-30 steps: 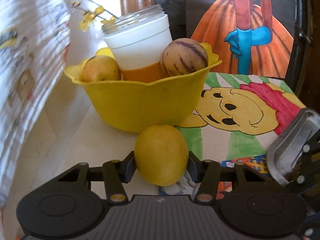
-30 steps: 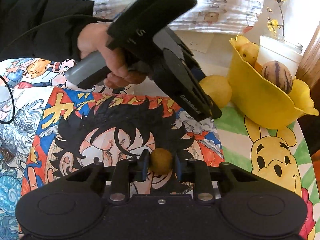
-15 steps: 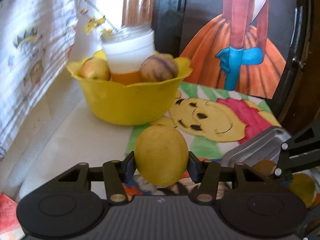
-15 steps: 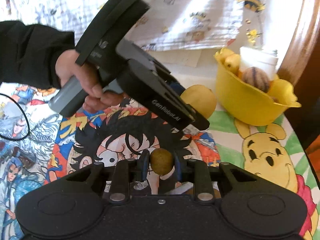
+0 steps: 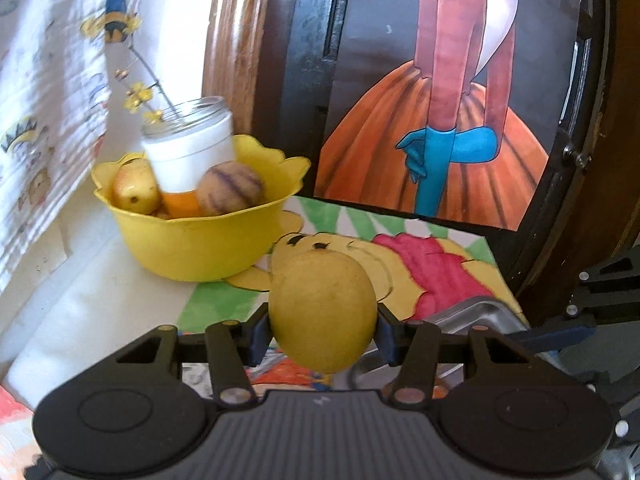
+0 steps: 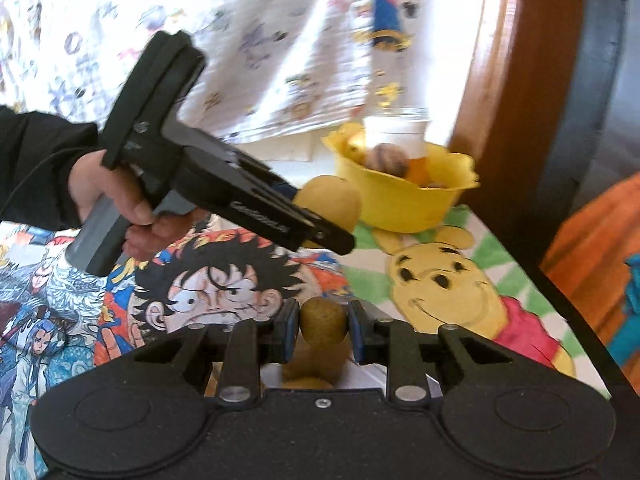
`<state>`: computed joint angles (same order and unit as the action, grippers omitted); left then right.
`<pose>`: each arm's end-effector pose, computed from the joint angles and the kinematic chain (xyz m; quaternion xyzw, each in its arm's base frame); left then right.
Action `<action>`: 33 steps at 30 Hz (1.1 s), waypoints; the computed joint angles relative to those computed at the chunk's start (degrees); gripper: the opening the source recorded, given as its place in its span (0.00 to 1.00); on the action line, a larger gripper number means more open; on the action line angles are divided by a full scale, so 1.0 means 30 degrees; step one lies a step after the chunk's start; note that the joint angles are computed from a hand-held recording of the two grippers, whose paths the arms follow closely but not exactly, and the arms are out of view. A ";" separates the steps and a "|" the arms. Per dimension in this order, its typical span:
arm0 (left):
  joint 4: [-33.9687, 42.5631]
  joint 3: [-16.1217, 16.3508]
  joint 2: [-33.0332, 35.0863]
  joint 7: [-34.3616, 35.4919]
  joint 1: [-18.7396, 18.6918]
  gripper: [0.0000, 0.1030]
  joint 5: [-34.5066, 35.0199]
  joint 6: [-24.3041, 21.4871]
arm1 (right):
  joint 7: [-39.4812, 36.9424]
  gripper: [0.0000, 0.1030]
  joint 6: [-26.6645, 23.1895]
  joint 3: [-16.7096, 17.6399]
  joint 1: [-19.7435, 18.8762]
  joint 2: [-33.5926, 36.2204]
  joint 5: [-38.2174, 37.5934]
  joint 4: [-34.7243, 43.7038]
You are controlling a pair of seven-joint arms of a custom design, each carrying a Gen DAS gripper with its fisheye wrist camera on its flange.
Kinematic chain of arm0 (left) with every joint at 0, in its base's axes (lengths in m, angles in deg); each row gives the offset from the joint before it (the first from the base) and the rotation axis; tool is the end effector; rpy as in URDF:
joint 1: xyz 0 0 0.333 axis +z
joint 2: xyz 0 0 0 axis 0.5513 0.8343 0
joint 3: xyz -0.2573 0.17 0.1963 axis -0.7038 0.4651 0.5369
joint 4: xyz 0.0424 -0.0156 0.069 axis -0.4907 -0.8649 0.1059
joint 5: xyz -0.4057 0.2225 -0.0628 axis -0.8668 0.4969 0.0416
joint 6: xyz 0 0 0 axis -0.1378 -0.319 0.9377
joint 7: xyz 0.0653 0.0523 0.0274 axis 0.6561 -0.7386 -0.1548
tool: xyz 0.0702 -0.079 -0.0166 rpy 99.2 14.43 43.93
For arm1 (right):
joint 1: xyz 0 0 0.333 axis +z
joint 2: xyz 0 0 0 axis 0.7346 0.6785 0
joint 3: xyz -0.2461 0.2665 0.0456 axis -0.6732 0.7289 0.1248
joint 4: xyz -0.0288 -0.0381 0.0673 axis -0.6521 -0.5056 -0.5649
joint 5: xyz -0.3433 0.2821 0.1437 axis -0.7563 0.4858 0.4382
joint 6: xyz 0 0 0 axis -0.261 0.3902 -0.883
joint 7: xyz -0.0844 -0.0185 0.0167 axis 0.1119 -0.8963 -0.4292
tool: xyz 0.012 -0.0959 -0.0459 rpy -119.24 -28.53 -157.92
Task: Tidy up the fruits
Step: 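Carry the lemon in the left tool while the right tool carries the brown fruit over the tray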
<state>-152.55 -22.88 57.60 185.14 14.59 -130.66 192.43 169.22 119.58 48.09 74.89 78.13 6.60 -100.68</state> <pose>0.5575 -0.3009 0.4841 -0.4207 0.7803 -0.4373 0.1513 0.4356 0.4437 0.5144 -0.7757 0.4467 -0.2616 0.3609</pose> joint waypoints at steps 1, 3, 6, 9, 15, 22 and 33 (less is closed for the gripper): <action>-0.0049 -0.0084 -0.0054 -0.0185 -0.0088 0.55 0.0078 0.0140 | 0.0917 0.27 -0.0106 0.0058 -0.0120 -0.0304 -0.0645 -0.0246; -0.0109 -0.0230 -0.0133 -0.0455 -0.0310 0.55 0.0146 0.0447 | 0.2808 0.27 -0.0571 0.0323 -0.0406 -0.0888 -0.2076 -0.0703; -0.0139 -0.0380 -0.0161 -0.1040 -0.0647 0.55 0.0184 0.0771 | 0.4816 0.27 -0.1377 0.0716 -0.0692 -0.1646 -0.3765 -0.1372; -0.0132 -0.0529 -0.0049 -0.2065 -0.0948 0.55 0.0911 0.1002 | 0.6527 0.27 -0.1938 0.1034 -0.0860 -0.2261 -0.4932 -0.2033; -0.0205 -0.0759 0.0351 -0.4767 -0.1231 0.55 0.3557 0.1069 | 0.8541 0.27 -0.2342 0.1323 -0.0794 -0.3196 -0.5446 -0.3335; -0.0512 -0.0807 0.0801 -0.9787 -0.1439 0.55 0.8451 0.1103 | 1.0014 0.27 -0.2577 0.1762 -0.0773 -0.3889 -0.5484 -0.4429; -0.0921 -0.0447 0.1066 -1.6667 -0.1652 0.55 1.6774 0.0799 | 1.1315 0.27 -0.2496 0.2184 -0.0408 -0.4764 -0.5031 -0.5735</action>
